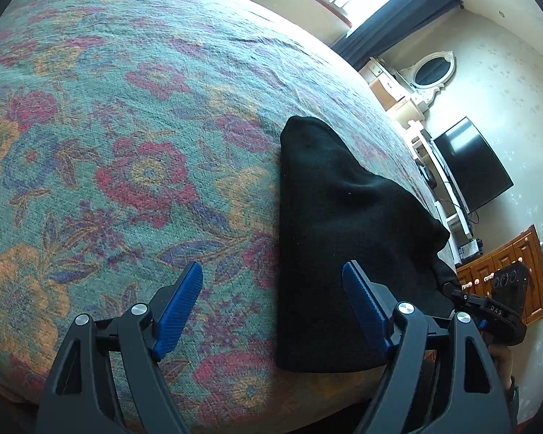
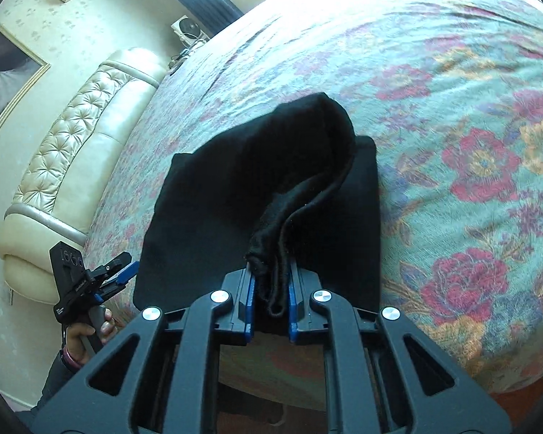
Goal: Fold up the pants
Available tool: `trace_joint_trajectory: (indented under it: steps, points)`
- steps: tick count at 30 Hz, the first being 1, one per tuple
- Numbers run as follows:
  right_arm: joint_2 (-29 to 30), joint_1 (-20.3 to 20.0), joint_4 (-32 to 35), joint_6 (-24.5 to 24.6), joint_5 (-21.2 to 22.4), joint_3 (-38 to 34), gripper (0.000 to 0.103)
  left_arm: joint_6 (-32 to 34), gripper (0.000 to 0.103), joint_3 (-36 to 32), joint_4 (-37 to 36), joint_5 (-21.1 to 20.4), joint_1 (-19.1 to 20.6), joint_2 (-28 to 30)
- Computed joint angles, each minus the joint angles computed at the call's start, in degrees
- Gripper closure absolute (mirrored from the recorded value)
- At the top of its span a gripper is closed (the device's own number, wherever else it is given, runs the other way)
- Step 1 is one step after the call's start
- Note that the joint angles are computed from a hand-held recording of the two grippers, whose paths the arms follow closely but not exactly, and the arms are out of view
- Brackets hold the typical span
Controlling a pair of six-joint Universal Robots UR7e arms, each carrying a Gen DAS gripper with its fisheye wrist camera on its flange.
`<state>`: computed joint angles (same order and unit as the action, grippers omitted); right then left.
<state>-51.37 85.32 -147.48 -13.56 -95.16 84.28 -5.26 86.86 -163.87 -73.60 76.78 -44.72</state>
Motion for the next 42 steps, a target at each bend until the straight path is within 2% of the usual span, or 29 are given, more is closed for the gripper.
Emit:
trace_joint_trajectory:
  steps: [6, 9, 11, 14, 17, 19, 21, 23, 25, 26, 28, 33, 39, 42]
  points:
    - [-0.67, -1.12, -0.81, -0.45, 1.62, 1.45, 0.09, 0.03, 0.024, 0.2, 0.7, 0.19, 0.16, 0.7]
    - [-0.99, -1.47, -1.38, -1.96, 0.57, 2.1, 0.09, 0.23, 0.021, 0.53, 0.3, 0.32, 0.08, 0.63]
    - [-1.65, -3.01, -1.1, -2.14, 1.28, 2.97, 0.09, 0.57, 0.021, 0.99, -0.43, 0.85, -0.16, 0.4]
    - [-1.74, -4.89, 0.1, -0.54, 4.7, 2.61, 0.09, 1.19, 0.021, 1.65, -2.22, 1.73, -0.37, 0.09]
    - [-1.63, -7.13, 2.74, 2.42, 9.7, 1.25, 0.09, 1.4, 0.021, 0.86, -0.21, 1.68, 0.2, 0.57]
    - [-1.78, -8.59, 4.55, 2.95, 13.36, 0.96, 0.087, 1.97, 0.02, 1.4, -1.99, 1.94, 0.17, 0.87]
    - [-2.18, -9.23, 5.61, 2.64, 15.33, 0.99, 0.081, 2.63, 0.02, 1.36, -2.1, 2.68, 0.01, 1.0]
    - [-2.88, -9.6, 6.66, 3.34, 17.34, 0.84, 0.063, 2.68, 0.02, 1.16, -2.12, 2.81, 0.01, 1.15]
    - [-3.59, -9.67, 4.33, 3.45, 19.35, 0.95, 0.017, 2.75, 0.02, 1.04, -2.17, 2.4, 0.16, 1.2]
    - [-3.83, -9.17, 1.29, 3.13, 17.88, 1.17, 0.011, 2.66, 0.02, 1.08, -2.37, 2.39, 0.06, 1.33]
    - [-3.29, -8.61, -1.96, 1.2, 16.34, 0.19, 0.011, 2.64, 0.02, 1.08, -2.41, 2.4, 0.05, 1.38]
    - [3.26, -8.01, 3.2, 2.99, 15.34, -9.57, 0.011, 2.41, 0.02, 1.04, -1.53, 2.11, 0.02, 1.1]
    - [10.88, -8.39, 9.54, 7.97, 21.04, -20.56, 0.011, 3.46, 0.02, -2.64, -0.1, -1.34, 1.21, 0.56]
    - [13.4, -8.33, 11.81, 9.0, 21.93, -24.52, 0.011, 0.59, 0.02, -10.84, 8.95, -5.78, 3.34, 3.58]
